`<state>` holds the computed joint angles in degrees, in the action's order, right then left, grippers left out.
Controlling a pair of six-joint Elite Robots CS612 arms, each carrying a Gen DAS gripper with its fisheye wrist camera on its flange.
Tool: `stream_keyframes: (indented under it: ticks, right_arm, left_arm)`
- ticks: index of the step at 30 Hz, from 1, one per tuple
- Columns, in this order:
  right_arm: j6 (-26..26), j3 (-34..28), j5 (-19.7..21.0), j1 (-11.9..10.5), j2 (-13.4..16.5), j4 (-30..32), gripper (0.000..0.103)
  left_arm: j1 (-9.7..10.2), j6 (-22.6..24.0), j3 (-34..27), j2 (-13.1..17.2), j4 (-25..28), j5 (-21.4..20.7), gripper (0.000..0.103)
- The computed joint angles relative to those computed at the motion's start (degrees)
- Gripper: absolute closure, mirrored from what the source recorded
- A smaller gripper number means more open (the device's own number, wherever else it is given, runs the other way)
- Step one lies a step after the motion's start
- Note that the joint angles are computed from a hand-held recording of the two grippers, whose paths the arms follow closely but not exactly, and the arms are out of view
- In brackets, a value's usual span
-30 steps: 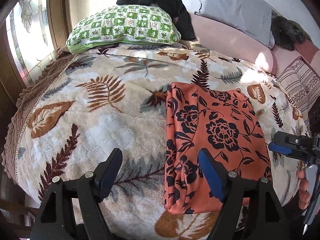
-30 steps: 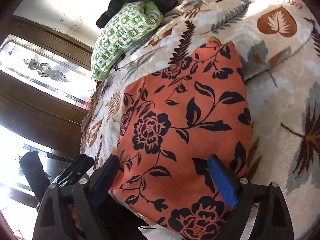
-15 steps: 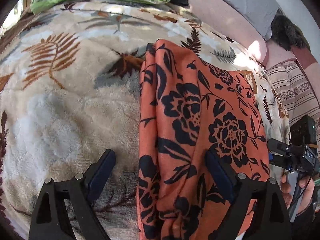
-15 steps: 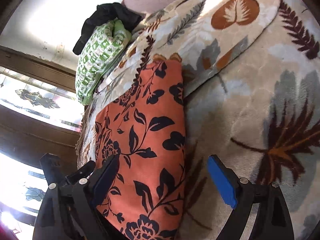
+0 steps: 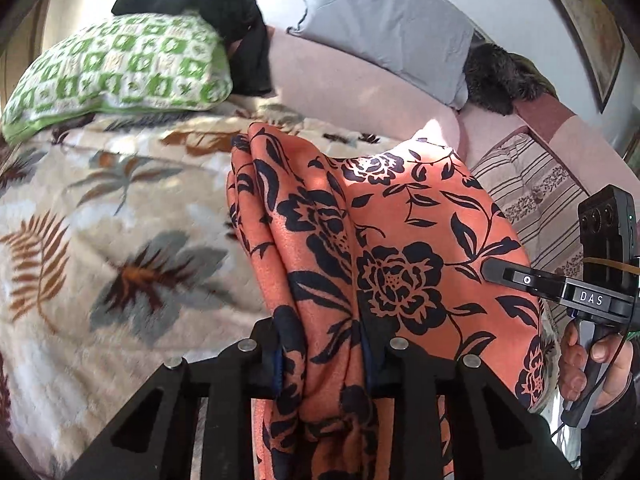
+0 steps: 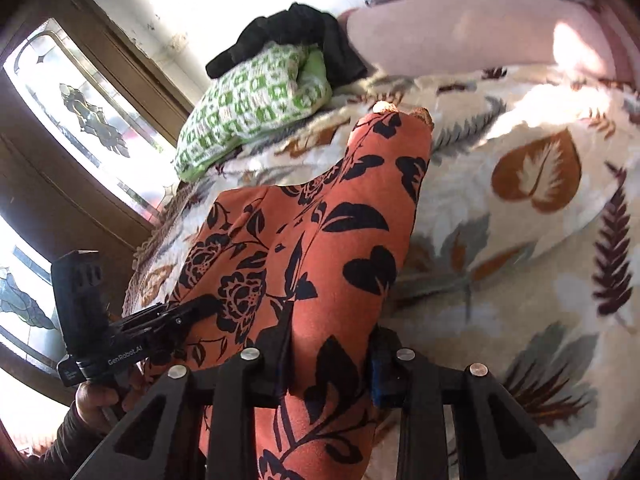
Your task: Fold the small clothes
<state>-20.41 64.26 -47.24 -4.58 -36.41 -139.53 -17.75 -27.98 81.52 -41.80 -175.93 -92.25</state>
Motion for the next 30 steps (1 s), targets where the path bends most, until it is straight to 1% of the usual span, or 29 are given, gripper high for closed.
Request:
stream_keyframes:
  ticks: [1, 2, 3, 4, 5, 6, 7, 8, 9, 10, 12, 15, 16, 17, 18, 19, 20, 21, 22, 23, 24, 25, 27, 30]
  right_arm:
    - [0.89, -1.34, 0.03, -0.52, 0.57, -0.31, 0.072]
    - [1.60, -3.16, 0.34, -1.10, 1.44, 0.94, 0.072]
    - [2.47, -5.75, 0.73, -1.66, 2.88, 3.60, 0.071]
    - [4.19, -8.44, 0.65, -2.15, 4.58, 6.19, 0.067]
    - [6.78, -10.62, -1.02, -2.51, 6.30, 6.94, 0.064]
    - [9.28, -12.15, -4.92, -2.56, 7.76, 6.32, 0.058]
    - [11.87, -12.91, -10.18, -2.51, 8.74, 5.69, 0.038]
    - [13.93, -12.65, -13.05, -2.79, 9.08, 5.43, 0.037]
    - [15.01, -11.47, -13.52, -3.10, 8.78, 4.84, 0.037]
    - [15.08, -9.43, -11.59, -3.62, 8.06, 2.93, 0.037]
    - [14.73, -4.59, -11.45, -3.92, 5.77, -3.25, 0.037]
    - [14.49, 0.75, -4.45, -4.15, 2.91, -10.27, 0.037]
    - [14.16, 2.51, -2.54, -4.15, 2.04, -12.54, 0.032]
    - [13.74, 3.83, -0.70, -4.04, 1.36, -13.90, 0.024]
    - [12.88, 4.91, 0.98, -3.90, 0.93, -14.21, 0.020]
    - [11.27, 4.92, 1.67, -3.64, 1.10, -12.69, 0.013]
    - [9.38, 4.25, -0.04, -3.08, 1.52, -9.44, 0.013]
    - [8.10, 2.73, -4.15, -2.18, 2.35, -4.24, 0.013]
    - [9.00, 1.81, -8.69, -1.53, 3.12, -1.44, 0.013]
    - [9.99, 2.24, -10.84, -1.34, 2.67, -1.04, 0.013]
    - [9.72, 4.08, -10.61, -1.47, 1.32, -3.04, 0.013]
    - [10.02, 6.71, -11.23, -1.37, -0.15, -7.23, 0.013]
    - [9.10, 10.52, -12.73, -1.23, -2.88, -11.86, 0.013]
    - [8.09, 16.28, -16.35, -1.21, -6.51, -19.93, 0.013]
  left_arm:
    - [-0.08, 0.04, -2.31, 1.02, 1.81, -0.51, 0.071]
    - [-0.22, 0.07, -5.14, 2.41, 4.61, -1.10, 0.070]
    - [-0.39, 0.13, -8.00, 3.98, 7.67, -1.47, 0.066]
    - [-0.60, 0.80, -10.68, 5.65, 10.68, -1.48, 0.059]
    - [-0.79, 2.03, -13.65, 7.28, 15.79, -1.51, 0.055]
    - [-1.12, 2.40, -15.51, 8.55, 19.67, -0.26, 0.052]
    - [-1.24, 2.39, -15.98, 9.13, 21.15, -0.10, 0.051]
    - [-1.18, 1.83, -14.98, 8.78, 20.23, -0.48, 0.051]
    - [-1.30, 1.01, -12.85, 8.03, 16.97, 0.65, 0.048]
    - [-1.31, 0.91, -11.50, 7.36, 15.43, 1.23, 0.042]
    - [-1.46, 0.75, -8.87, 5.78, 13.13, 2.34, 0.040]
    - [-2.14, 2.34, -5.16, 3.16, 11.39, 5.26, 0.039]
    - [-2.51, 2.36, -3.79, 2.18, 10.92, 6.67, 0.035]
    - [-2.90, 2.06, -2.53, 1.28, 10.60, 8.02, 0.033]
    - [-3.24, 1.78, -1.42, 0.46, 10.32, 9.12, 0.029]
    - [-3.57, 1.53, -0.42, -0.29, 10.14, 10.15, 0.025]
    - [-3.89, 1.22, 0.52, -1.07, 10.22, 11.38, 0.023]
    - [-4.36, 0.93, 1.26, -1.71, 10.60, 13.02, 0.020]
    - [-4.83, 0.98, 2.40, -2.58, 10.91, 14.56, 0.020]
    - [-5.21, 1.39, 3.51, -3.36, 10.80, 15.84, 0.020]
    - [-5.64, 1.71, 4.78, -4.11, 9.96, 17.27, 0.019]
    - [-6.08, 1.72, 5.68, -4.62, 9.17, 18.84, 0.016]
    - [-6.89, 0.69, 7.18, -5.58, 8.19, 21.73, 0.013]
    - [-7.71, 0.09, 8.82, -6.58, 5.96, 23.34, 0.013]
